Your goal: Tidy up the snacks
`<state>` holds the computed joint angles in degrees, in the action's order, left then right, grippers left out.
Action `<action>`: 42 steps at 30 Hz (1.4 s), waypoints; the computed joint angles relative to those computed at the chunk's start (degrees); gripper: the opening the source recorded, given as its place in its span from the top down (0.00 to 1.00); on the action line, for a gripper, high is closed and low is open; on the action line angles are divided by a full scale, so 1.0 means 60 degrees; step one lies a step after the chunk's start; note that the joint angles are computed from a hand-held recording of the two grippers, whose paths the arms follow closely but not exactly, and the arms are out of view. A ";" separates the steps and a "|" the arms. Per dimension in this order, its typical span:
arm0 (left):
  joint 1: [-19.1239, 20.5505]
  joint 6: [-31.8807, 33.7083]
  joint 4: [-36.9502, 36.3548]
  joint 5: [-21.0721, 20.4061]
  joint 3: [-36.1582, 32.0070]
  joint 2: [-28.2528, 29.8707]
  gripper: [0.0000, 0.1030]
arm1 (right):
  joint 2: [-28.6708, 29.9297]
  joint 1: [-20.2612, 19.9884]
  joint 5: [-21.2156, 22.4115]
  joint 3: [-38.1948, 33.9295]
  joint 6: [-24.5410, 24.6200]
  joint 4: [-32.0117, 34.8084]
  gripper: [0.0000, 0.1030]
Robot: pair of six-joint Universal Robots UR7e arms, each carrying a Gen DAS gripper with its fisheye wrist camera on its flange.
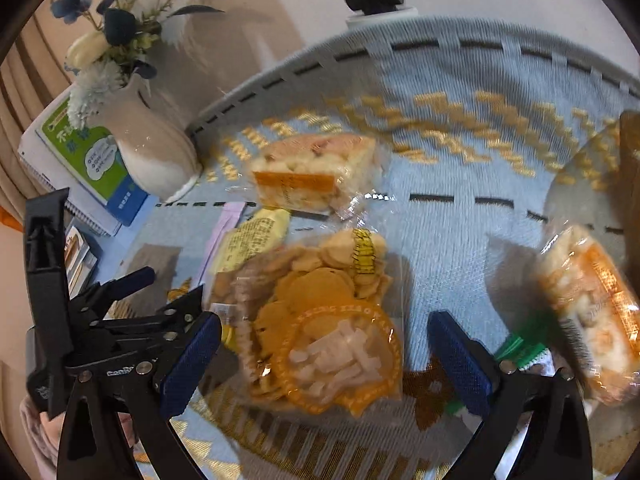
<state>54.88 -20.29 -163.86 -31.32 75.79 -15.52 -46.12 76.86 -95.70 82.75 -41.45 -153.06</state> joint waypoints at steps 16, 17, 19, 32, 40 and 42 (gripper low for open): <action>-0.0005 -0.0220 0.0234 0.0032 -0.0035 -0.0011 0.00 | 0.0216 0.0219 -0.0842 0.0513 -0.0948 -0.1531 0.00; -0.0005 -0.0220 0.0234 0.0032 -0.0035 -0.0011 0.00 | 0.0249 0.0258 -0.1012 0.0540 -0.1050 -0.1666 0.00; -0.0005 -0.0223 0.0236 0.0033 -0.0035 -0.0010 0.00 | 0.0447 0.0433 -0.1617 0.0580 -0.1378 -0.2158 0.00; -0.0013 -0.0270 0.0274 0.0034 -0.0019 -0.0018 0.00 | 0.0531 0.0462 -0.1733 0.0518 -0.1481 -0.2249 0.00; -0.0011 -0.0286 0.0297 0.0033 -0.0023 -0.0019 0.00 | 0.0546 0.0473 -0.1740 0.0516 -0.1478 -0.2262 0.00; -0.0009 -0.0287 0.0302 0.0032 -0.0026 -0.0019 0.00 | 0.0552 0.0473 -0.1742 0.0502 -0.1483 -0.2258 0.00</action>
